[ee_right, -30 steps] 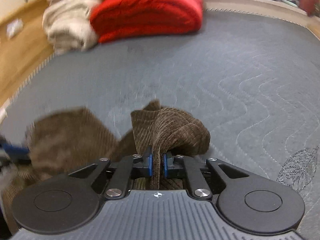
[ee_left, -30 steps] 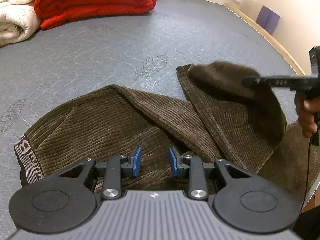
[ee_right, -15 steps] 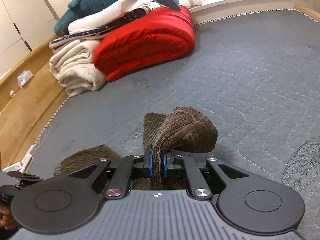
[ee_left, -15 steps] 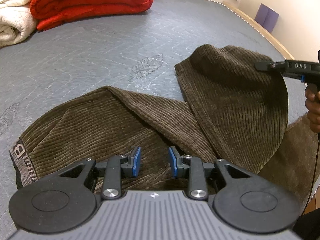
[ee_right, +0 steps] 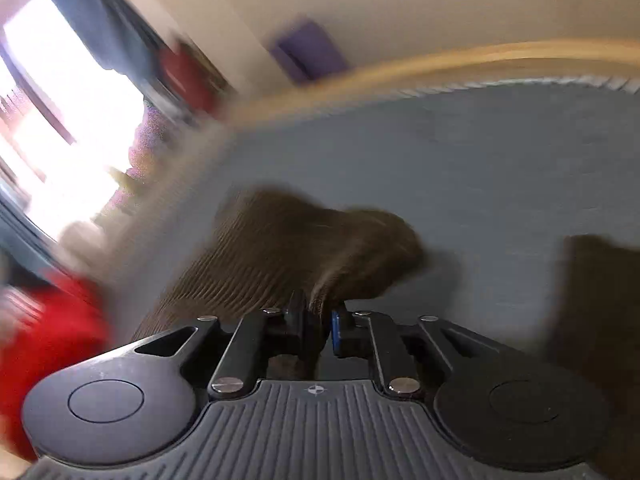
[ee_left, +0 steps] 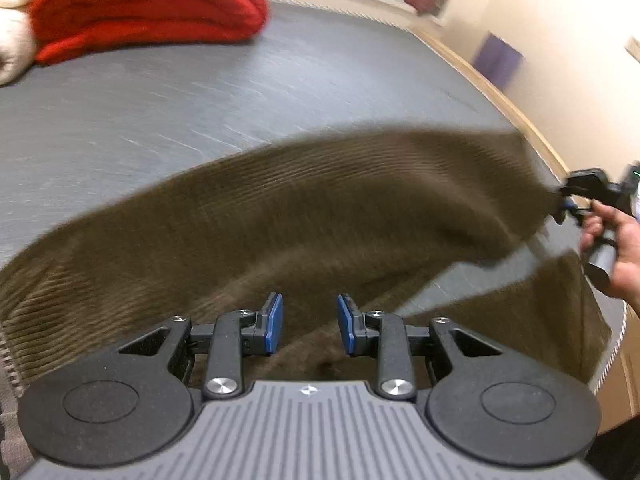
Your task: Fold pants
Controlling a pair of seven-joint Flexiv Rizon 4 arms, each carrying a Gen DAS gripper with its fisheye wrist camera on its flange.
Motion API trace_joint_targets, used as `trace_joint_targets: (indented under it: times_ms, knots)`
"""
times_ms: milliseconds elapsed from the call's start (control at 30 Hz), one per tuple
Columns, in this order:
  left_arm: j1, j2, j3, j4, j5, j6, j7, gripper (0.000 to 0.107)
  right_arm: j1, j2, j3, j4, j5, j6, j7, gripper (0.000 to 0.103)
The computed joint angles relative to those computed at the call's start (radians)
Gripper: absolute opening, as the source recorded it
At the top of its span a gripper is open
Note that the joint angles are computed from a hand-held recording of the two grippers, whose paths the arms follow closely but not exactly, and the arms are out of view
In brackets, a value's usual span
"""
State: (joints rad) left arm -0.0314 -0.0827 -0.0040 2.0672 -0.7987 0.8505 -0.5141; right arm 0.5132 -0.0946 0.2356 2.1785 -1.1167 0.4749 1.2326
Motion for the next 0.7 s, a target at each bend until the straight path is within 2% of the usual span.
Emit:
trace_joint_targets:
  times_ms: [33, 100, 133, 167, 267, 367, 467, 567, 633, 667, 700]
  knots:
    - [-0.003, -0.004, -0.003, -0.001, 0.015, -0.003, 0.007, 0.036, -0.014, -0.006, -0.003, 0.01, 0.042, 0.054, -0.029, 0.022]
    - [-0.009, -0.015, -0.009, -0.002, 0.039, -0.002, 0.013, 0.043, -0.055, 0.001, -0.027, 0.073, -0.007, 0.223, 0.056, 0.025]
    - [-0.013, -0.022, -0.012, -0.005, 0.052, -0.001, 0.007, 0.044, -0.067, 0.007, -0.033, 0.097, -0.033, 0.259, 0.107, 0.025]
    - [-0.015, -0.029, -0.015, -0.007, 0.063, -0.003, 0.0, 0.045, -0.076, 0.015, -0.035, 0.119, -0.055, 0.277, 0.152, 0.027]
    - [-0.022, -0.049, -0.026, -0.017, 0.083, -0.005, -0.005, 0.051, -0.091, 0.034, -0.03, 0.159, -0.069, 0.282, 0.234, 0.041]
    - [-0.028, -0.073, -0.036, -0.015, 0.1, 0.011, 0.006, 0.054, -0.116, 0.068, -0.03, 0.219, -0.138, 0.307, 0.372, 0.043]
    - [-0.029, -0.091, -0.039, -0.016, 0.127, 0.022, -0.001, 0.054, -0.146, 0.073, -0.04, 0.247, -0.241, 0.363, 0.486, 0.047]
    - [-0.024, -0.11, -0.039, -0.032, 0.171, -0.001, -0.025, 0.054, -0.182, 0.07, -0.061, 0.265, -0.401, 0.425, 0.633, 0.052]
    - [-0.027, -0.118, -0.037, -0.032, 0.216, 0.018, -0.03, 0.052, -0.202, 0.067, -0.067, 0.273, -0.493, 0.439, 0.763, 0.052]
    - [-0.033, -0.122, -0.032, -0.031, 0.26, 0.046, -0.041, 0.046, -0.206, 0.067, -0.064, 0.278, -0.512, 0.431, 0.812, 0.052]
    - [-0.037, -0.124, -0.029, -0.027, 0.293, 0.078, -0.05, 0.032, -0.208, 0.067, -0.061, 0.282, -0.53, 0.417, 0.856, 0.053]
